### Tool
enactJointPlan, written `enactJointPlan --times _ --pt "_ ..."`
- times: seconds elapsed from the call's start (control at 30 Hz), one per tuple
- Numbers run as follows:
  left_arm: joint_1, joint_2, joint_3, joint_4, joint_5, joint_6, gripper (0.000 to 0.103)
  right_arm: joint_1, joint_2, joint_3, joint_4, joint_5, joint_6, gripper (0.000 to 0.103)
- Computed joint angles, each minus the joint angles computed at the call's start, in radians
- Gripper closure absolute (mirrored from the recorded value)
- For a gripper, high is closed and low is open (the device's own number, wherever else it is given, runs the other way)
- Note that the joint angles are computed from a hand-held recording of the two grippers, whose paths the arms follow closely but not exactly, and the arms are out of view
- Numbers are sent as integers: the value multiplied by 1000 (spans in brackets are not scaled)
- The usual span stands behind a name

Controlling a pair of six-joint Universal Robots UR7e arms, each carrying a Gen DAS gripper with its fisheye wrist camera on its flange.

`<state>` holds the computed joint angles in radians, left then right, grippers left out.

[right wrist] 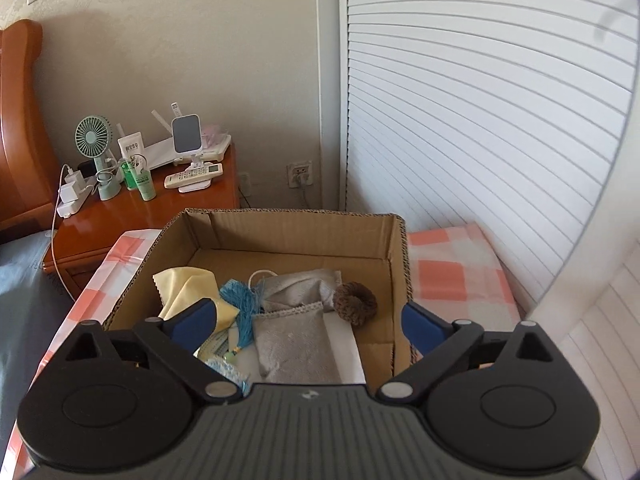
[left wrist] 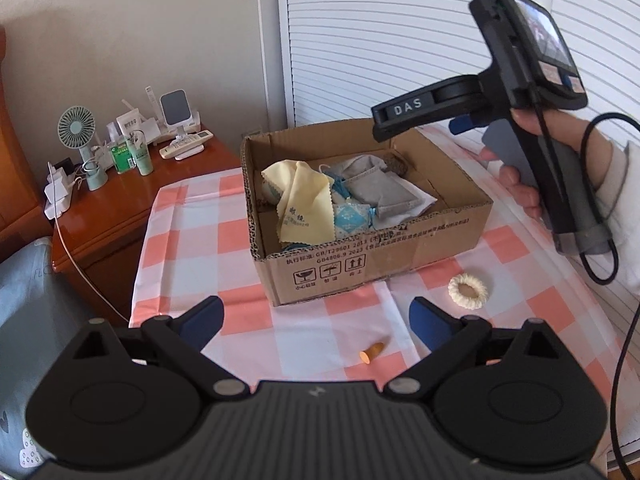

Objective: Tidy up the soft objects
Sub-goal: 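Drop the yellow cloth into the box with the left gripper while the right gripper lowers the grey pouch in, then move the right gripper back toward the cream scrunchie on the sheet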

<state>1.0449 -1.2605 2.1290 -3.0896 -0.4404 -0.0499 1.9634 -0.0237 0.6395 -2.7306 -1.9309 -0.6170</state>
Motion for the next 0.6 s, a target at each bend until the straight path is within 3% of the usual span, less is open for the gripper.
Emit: enactJointPlan --times 0.33,0.6 --pt "-3 3 18 -46 26 -39 4 -25 -207 399 -217 19 -28 0" --pt "2 6 30 -60 1 -32 4 -71 -290 631 -339 -18 -39 0"
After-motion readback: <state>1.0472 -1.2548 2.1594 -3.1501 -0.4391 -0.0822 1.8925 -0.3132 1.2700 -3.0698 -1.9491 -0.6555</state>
